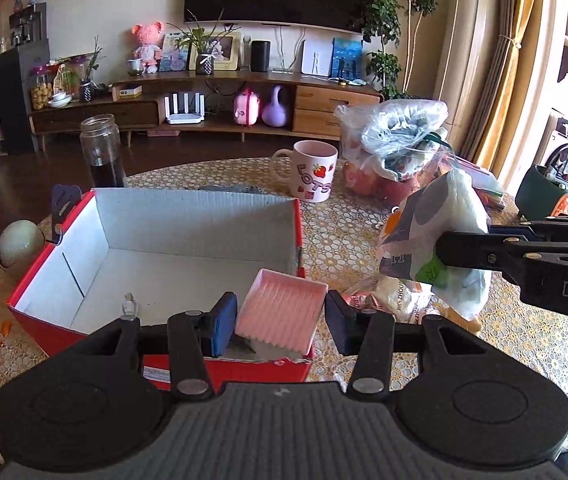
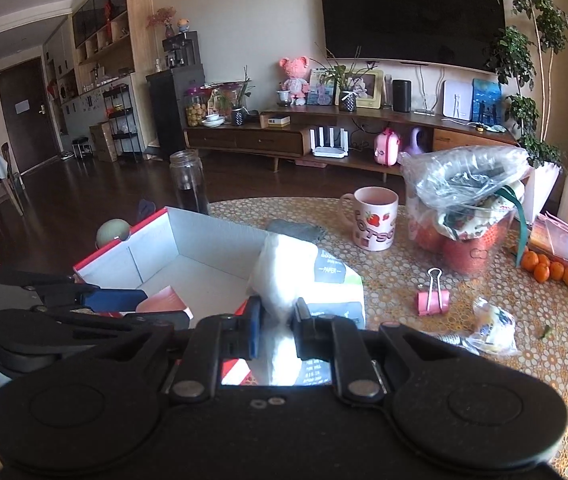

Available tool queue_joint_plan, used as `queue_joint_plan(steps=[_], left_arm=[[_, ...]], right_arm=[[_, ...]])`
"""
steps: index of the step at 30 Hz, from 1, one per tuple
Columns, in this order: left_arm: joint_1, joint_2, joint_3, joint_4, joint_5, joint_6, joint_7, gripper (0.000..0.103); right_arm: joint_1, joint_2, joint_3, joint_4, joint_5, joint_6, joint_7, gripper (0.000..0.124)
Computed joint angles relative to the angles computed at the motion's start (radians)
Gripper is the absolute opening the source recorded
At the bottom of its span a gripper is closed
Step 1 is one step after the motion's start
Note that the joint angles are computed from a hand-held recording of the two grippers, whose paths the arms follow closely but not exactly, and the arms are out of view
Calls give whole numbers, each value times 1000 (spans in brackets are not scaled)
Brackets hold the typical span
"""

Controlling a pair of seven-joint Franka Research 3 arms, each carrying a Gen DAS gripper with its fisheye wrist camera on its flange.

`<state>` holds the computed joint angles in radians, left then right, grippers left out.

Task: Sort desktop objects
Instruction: 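Lift both items and carry them over the red shoebox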

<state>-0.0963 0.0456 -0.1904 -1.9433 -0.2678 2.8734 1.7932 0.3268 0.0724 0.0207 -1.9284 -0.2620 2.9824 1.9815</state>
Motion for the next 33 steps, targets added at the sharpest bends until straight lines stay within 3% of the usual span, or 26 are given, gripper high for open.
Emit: queue_joint_plan(steps=[13,23,33], left_arm=[[78,78,35,78,118,-5,-116,47],[140,165,28,168,176,-45,-141,47],[136,296,35,305,297,-93,-206,47]], right_arm=[[67,176,6,248,129,-66,-133,15],[90,312,22,427,285,-129,-257,15],[118,439,-6,565,320,-203,-274,15]])
